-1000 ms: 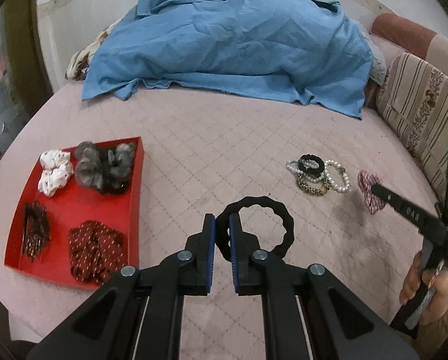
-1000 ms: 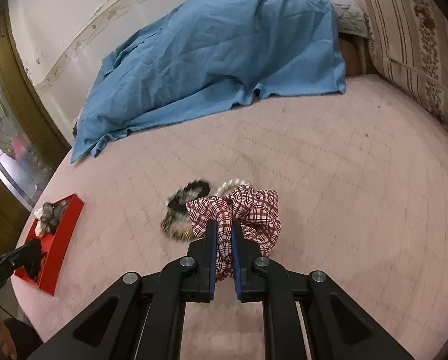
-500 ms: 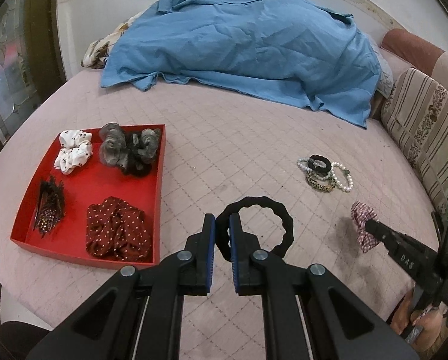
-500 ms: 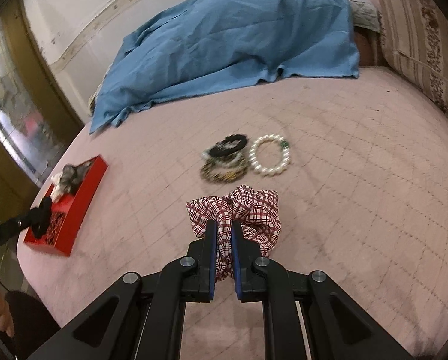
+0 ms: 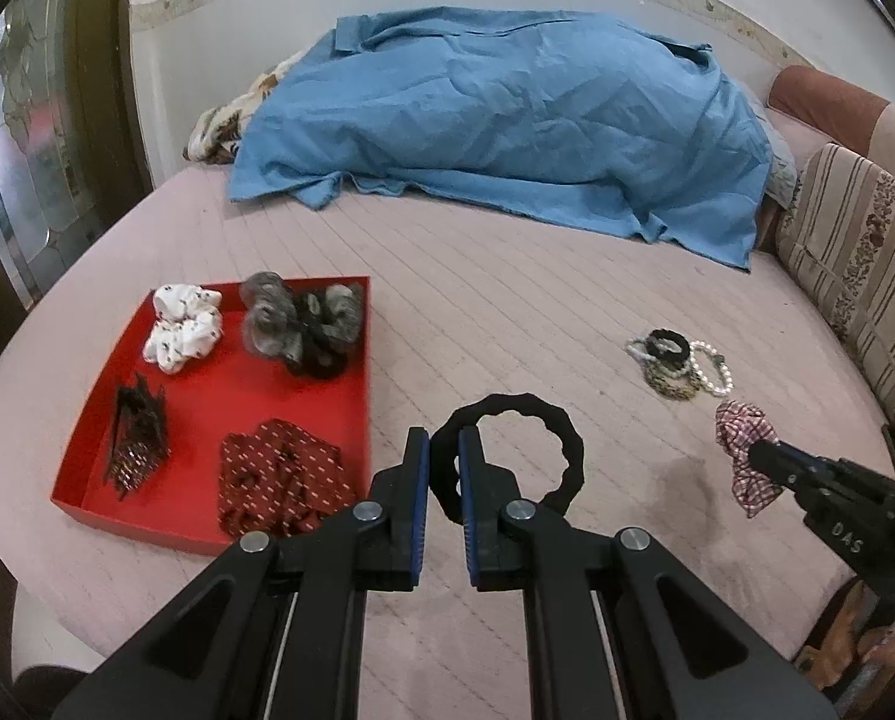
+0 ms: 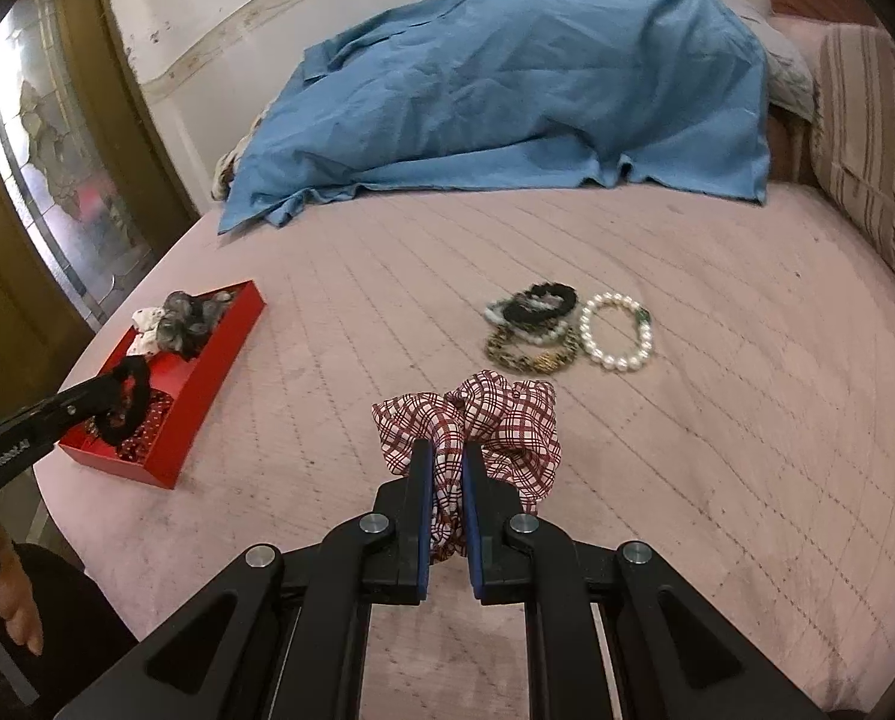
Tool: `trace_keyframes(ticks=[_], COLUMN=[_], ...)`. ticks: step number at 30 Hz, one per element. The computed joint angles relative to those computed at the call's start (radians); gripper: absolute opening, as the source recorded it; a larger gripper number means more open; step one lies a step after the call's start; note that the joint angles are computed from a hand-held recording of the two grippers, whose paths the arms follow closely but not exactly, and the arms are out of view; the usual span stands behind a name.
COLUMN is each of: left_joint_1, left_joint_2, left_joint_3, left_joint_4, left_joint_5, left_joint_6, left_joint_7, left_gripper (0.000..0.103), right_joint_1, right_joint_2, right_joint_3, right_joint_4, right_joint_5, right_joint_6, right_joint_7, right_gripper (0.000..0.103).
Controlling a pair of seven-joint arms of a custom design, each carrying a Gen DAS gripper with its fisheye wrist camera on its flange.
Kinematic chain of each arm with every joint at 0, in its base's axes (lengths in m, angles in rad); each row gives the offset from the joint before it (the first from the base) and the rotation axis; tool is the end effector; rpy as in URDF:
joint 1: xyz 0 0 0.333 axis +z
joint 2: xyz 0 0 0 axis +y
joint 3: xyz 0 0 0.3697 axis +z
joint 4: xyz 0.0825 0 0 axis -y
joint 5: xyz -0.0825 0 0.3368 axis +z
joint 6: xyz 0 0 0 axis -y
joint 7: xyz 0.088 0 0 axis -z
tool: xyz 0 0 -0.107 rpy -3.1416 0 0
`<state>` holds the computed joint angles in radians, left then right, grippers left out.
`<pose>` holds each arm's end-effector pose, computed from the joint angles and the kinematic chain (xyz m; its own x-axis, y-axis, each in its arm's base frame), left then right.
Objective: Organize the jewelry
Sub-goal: 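Carry the black hair tie and plaid scrunchie over the red tray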
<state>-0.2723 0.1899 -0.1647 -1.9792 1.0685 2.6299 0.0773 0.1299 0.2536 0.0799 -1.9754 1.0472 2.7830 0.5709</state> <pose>0.5324 -0.2649 0.4939 0.2095 -0.9769 0.0412 -0.6763 -0.1752 -0.7155 0.6024 0.0842 0.4666 0.3794 -0.8885 -0.2581 -0.7403 -0.1242 -0.6607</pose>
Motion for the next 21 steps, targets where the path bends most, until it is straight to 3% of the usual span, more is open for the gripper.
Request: trace_keyframes(ticks=[12, 21], left_joint_1=[0.105, 0.197], left_joint_2=[-0.048, -0.065], left_joint_3=[0.053, 0.087], left_joint_4=[-0.074, -0.105], left_joint_5=[0.066, 0.126], left_joint_6=[0.122, 0.147], left_joint_7=[-0.019, -0.034], left_gripper=[0.009, 0.010], right_joint_1=[0.089, 0.166], right_joint_2=[0.012, 0.063], right_joint_3=[0.014, 0.038], right_joint_4=[0.066, 0.174], right_joint_5=[-0.170, -0.288], right_joint_6=[-0.005, -0.038], right_joint_7=[0.134, 0.238], right_gripper=[0.010, 0.011])
